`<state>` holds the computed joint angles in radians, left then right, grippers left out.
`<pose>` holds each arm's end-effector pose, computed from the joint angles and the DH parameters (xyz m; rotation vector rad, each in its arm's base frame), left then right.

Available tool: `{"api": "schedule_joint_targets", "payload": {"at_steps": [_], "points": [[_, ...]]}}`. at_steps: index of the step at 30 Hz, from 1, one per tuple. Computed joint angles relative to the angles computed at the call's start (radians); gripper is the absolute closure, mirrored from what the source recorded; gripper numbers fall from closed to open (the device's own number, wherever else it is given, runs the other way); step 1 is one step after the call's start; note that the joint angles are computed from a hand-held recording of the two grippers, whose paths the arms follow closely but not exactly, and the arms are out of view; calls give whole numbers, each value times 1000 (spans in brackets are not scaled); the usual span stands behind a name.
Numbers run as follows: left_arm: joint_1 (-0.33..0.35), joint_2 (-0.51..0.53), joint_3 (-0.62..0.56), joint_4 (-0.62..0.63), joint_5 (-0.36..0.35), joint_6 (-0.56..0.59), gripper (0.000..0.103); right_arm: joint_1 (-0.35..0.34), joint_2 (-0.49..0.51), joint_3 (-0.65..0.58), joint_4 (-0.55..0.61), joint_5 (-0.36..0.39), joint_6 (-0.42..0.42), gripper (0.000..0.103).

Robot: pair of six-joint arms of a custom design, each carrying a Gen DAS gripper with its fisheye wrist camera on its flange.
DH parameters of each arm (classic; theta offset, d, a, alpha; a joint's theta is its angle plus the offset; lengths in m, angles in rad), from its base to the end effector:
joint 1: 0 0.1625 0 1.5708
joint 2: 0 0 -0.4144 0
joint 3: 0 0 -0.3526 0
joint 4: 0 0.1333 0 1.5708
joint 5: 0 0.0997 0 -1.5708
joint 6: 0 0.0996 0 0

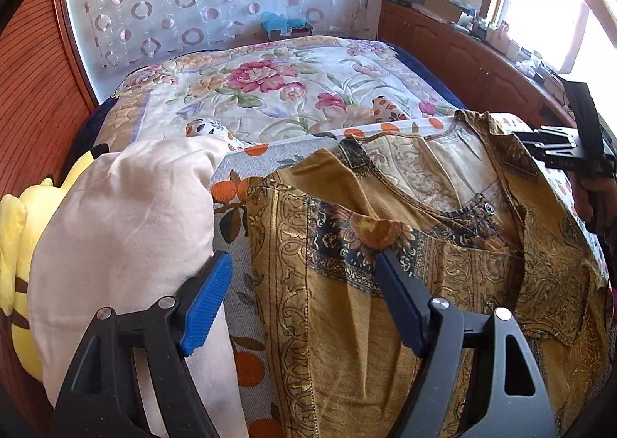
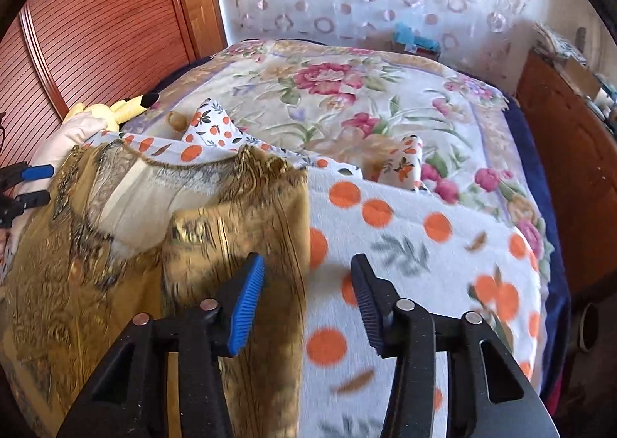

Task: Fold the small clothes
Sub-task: 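Close both tools on the gold shirt's edge, side by side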

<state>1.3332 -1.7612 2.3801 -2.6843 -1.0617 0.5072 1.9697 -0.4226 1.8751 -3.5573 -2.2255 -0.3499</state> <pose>0.0972 -0.3711 0.3356 0.7639 2.4112 -0.5432 0.2789 -0.4745 -0.0349 0.6757 -2.3343 0.6818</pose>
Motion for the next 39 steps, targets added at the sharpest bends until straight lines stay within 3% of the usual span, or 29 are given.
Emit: {"api": "schedule_joint_targets", "payload": {"at_steps": [5,8,10,11,15,26,31,39], "points": [[1,4,2,-10,5,14,25,-11,6,-22,13,35,-78,93],[-1,6,1,-11,3,11,25,-19,-4,-11,4,35,-119,101],[3,11,-2,-13,-3,13,28,-11,-4,-1,-71,-9,-142,102],[6,14,-6,-8,-7,13,32,-20,-16,12,-85,14,-131,102],[9,29,-11,-8,3,0,46,-27,0,1,-69,-4,-147,102],[-9,85,-34,-6,57,-40,46,-32,10,-25,-42,1,-149,102],[4,97,-54,-10,38,-57,61,-32,18,-21,-67,5,-153,102],[8,107,-63,-22,43,-50,67,-40,17,-10,-89,24,-158,102]]}}
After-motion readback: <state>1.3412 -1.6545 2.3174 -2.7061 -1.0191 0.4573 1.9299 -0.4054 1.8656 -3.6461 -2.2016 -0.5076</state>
